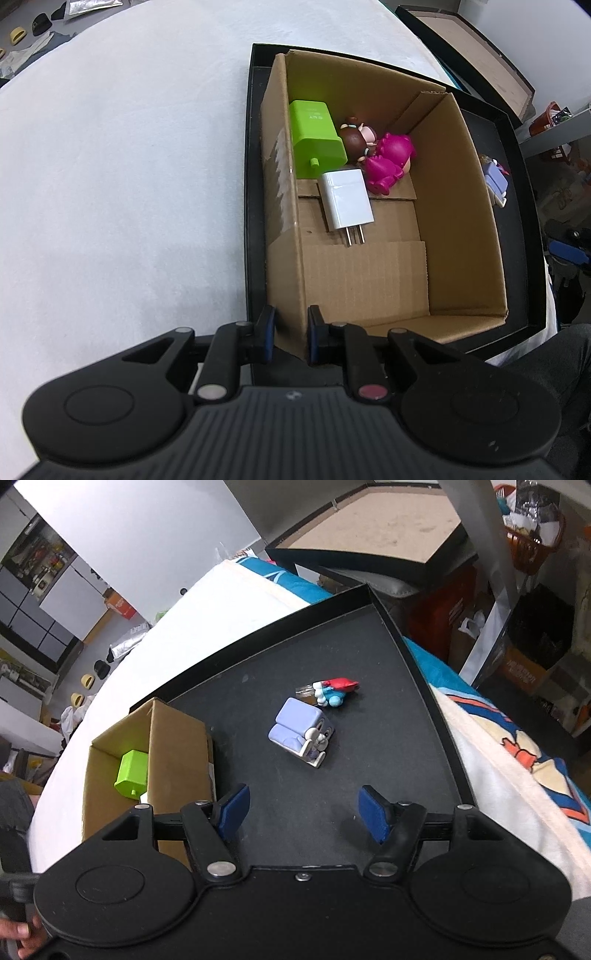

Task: Organize rigid objects
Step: 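Move the right gripper back over the lavender double-plug charger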

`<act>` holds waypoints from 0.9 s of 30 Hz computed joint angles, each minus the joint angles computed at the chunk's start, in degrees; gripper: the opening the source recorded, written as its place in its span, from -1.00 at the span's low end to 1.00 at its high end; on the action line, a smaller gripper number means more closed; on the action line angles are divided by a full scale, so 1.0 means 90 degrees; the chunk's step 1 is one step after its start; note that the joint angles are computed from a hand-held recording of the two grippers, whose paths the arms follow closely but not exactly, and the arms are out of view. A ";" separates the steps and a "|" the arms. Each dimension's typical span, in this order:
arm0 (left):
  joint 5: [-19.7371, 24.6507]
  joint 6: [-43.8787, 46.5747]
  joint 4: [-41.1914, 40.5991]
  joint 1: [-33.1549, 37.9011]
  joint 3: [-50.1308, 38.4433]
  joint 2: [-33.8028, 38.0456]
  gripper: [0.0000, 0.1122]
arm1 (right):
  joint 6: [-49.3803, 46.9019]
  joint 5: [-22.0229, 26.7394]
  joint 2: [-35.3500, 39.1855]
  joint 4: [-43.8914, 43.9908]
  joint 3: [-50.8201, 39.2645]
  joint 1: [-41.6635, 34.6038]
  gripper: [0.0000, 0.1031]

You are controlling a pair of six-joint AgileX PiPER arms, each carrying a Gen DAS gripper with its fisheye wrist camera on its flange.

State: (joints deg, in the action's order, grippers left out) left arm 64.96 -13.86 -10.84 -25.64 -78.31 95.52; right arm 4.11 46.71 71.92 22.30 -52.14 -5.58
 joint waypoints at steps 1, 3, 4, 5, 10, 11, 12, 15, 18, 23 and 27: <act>0.0007 -0.0004 0.0007 0.0001 -0.0009 0.0005 -0.72 | -0.0011 -0.0021 0.0071 0.0027 -0.0028 0.0010 0.27; 0.0024 -0.0029 0.0016 0.0002 -0.0041 0.0028 -0.72 | 0.0107 -0.0086 0.0234 -0.0024 -0.0104 0.0078 0.27; 0.0030 -0.0035 0.0012 0.0009 -0.0050 0.0039 -0.72 | 0.0161 -0.0124 0.0315 -0.0047 -0.0138 0.0104 0.27; 0.0039 -0.0042 0.0004 0.0019 -0.0062 0.0053 -0.72 | 0.0229 -0.0166 0.0395 -0.0086 -0.0173 0.0137 0.27; 0.0071 -0.0069 -0.0002 0.0025 -0.0111 0.0116 -0.72 | 0.0771 -0.0287 0.0889 -0.0514 -0.0457 0.0417 0.27; 0.0073 -0.0071 0.0001 0.0023 -0.0114 0.0120 -0.72 | 0.0929 -0.0298 0.1000 -0.0641 -0.0530 0.0491 0.27; 0.0075 -0.0068 0.0003 0.0023 -0.0117 0.0121 -0.72 | 0.1026 -0.0317 0.1088 -0.0718 -0.0583 0.0539 0.27; 0.0080 -0.0075 0.0001 0.0021 -0.0132 0.0132 -0.72 | 0.1342 -0.0346 0.1339 -0.0983 -0.0746 0.0696 0.27; 0.0054 -0.0050 -0.0021 0.0034 -0.0120 0.0129 -0.72 | 0.1785 -0.0360 0.1560 -0.1371 -0.0917 0.0869 0.27; 0.0008 0.0064 -0.0041 0.0050 -0.0070 0.0116 -0.72 | 0.2549 -0.0376 0.1941 -0.1991 -0.1180 0.1115 0.31; 0.0011 0.0145 -0.0120 0.0118 -0.0069 0.0150 -0.72 | 0.2970 -0.0448 0.2143 -0.2294 -0.1330 0.1301 0.46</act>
